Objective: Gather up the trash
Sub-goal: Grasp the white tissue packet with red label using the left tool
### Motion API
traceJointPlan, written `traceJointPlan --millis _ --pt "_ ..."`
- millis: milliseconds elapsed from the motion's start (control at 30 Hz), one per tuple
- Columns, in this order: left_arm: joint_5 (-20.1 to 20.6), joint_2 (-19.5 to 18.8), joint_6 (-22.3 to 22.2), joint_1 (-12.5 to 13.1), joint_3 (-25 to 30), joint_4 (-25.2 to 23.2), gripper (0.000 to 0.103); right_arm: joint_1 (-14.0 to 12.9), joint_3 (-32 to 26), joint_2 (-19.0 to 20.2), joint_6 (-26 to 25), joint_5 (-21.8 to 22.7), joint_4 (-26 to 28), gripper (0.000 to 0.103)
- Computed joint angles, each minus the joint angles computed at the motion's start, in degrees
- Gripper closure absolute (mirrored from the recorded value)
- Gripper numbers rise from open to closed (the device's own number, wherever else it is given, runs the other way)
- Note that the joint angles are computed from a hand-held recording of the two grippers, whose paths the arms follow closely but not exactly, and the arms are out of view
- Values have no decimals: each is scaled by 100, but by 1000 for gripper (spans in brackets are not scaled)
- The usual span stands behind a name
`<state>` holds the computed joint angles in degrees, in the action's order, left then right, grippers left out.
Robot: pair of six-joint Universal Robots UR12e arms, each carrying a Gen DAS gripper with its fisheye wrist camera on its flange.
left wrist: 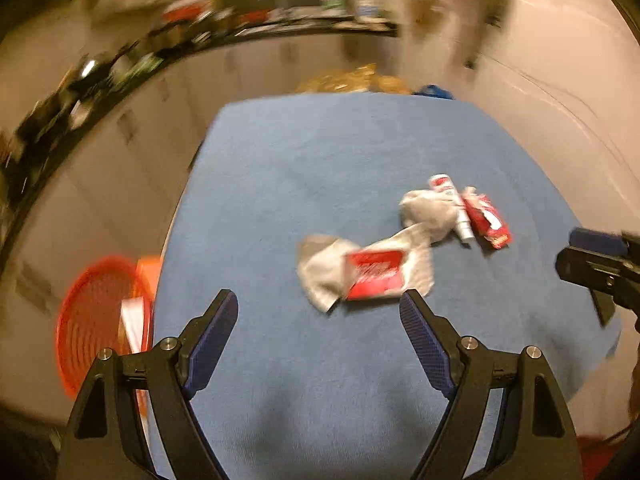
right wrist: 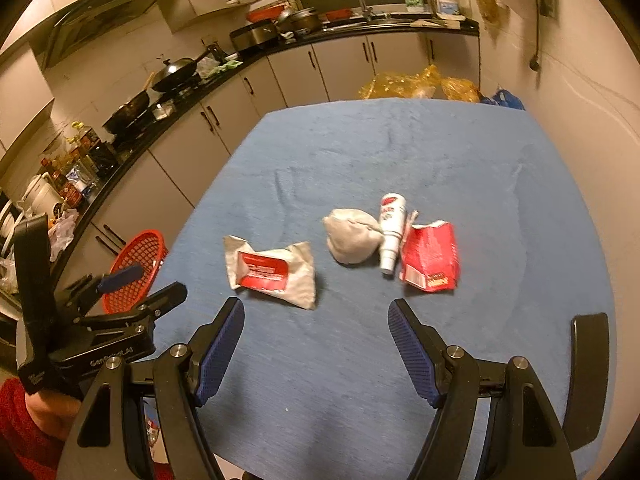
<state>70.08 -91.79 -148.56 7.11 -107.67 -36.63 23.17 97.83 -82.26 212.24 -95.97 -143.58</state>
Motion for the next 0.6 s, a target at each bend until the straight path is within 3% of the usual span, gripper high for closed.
traceJointPlan --millis 100,233,600 --pt "111 -136 957 -204 62 298 21 -45 68 -64 79 -3 85 24" --pt "155 -336 1708 -397 244 100 19 -102 205 -177 250 1 166 24" --pt "429 -959 1899 -587 909 -1294 16 -224 540 -523 745 -279 414 24"
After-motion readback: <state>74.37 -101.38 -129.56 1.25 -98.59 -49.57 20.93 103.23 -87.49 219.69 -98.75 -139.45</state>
